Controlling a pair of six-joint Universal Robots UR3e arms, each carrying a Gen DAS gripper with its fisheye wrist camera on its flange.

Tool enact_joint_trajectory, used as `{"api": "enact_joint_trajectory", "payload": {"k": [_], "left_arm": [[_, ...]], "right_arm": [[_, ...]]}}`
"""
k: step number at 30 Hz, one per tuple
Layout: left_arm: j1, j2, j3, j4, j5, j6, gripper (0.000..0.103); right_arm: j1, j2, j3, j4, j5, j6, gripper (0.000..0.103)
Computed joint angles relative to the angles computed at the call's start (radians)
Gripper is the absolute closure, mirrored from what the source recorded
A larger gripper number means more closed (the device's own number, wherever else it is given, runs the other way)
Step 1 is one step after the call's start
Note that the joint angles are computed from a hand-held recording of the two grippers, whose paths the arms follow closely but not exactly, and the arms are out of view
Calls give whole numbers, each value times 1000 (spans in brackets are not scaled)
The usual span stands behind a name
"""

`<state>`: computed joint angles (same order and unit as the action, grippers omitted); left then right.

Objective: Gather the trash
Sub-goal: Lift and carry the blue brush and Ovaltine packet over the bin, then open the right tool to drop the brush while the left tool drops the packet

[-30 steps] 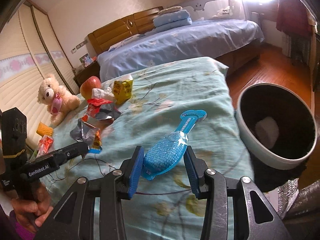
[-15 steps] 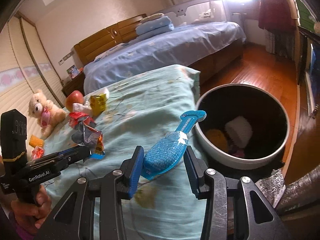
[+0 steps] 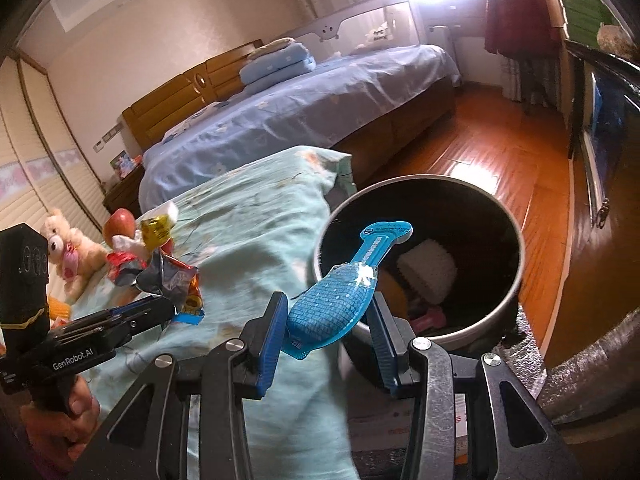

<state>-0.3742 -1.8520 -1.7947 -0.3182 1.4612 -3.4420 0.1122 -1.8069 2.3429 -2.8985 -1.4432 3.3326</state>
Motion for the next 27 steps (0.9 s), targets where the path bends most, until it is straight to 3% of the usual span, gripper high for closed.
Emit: {"api": "enact_joint_trajectory", "payload": {"k": [27], "left_arm": [[-88,-512,772,-317,4,8,69]], "right_arm": [[-233,33,-19,42,97,-123,61]]}}
